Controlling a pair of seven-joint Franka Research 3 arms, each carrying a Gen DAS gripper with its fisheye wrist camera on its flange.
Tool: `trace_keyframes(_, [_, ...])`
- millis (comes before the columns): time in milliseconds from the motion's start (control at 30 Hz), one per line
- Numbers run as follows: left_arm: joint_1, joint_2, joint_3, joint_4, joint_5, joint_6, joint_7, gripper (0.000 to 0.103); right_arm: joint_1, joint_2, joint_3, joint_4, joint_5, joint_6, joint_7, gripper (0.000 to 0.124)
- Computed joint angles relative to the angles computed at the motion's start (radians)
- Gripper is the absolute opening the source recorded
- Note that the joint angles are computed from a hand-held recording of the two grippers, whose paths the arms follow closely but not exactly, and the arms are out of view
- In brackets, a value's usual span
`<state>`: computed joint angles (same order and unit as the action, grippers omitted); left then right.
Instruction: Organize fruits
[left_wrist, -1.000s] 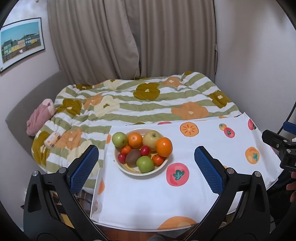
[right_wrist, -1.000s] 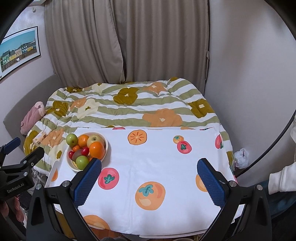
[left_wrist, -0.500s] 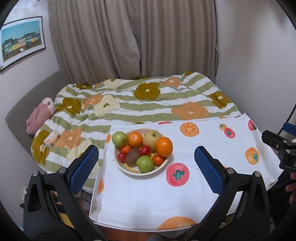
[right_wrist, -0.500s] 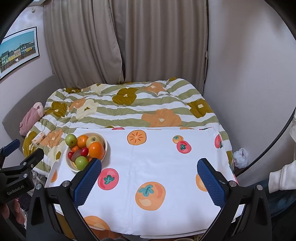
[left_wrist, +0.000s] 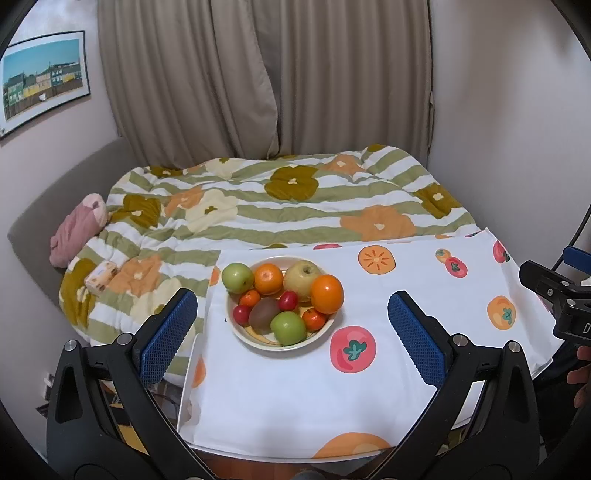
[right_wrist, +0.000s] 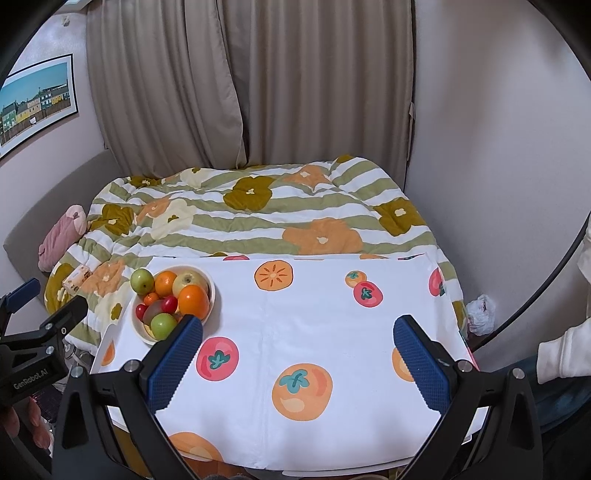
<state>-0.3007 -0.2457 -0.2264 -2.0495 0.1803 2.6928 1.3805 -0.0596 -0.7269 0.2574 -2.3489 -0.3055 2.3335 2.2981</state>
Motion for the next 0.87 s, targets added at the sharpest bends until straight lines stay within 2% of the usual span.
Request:
trace_keyframes(633, [-0.001, 0.008, 0.001, 0.011, -0.009, 0.017, -0.001, 0.103, -0.001, 0.005, -0.004, 0.010, -0.001, 0.003, -0.003, 0.103])
trace_keyframes(867, [0.011, 0.011, -0.006, 0.013, 0.025, 0.028, -0.029, 0.103, -0.001, 0.012, -0.004, 0.022, 0.000, 0.000, -0.003, 0.103])
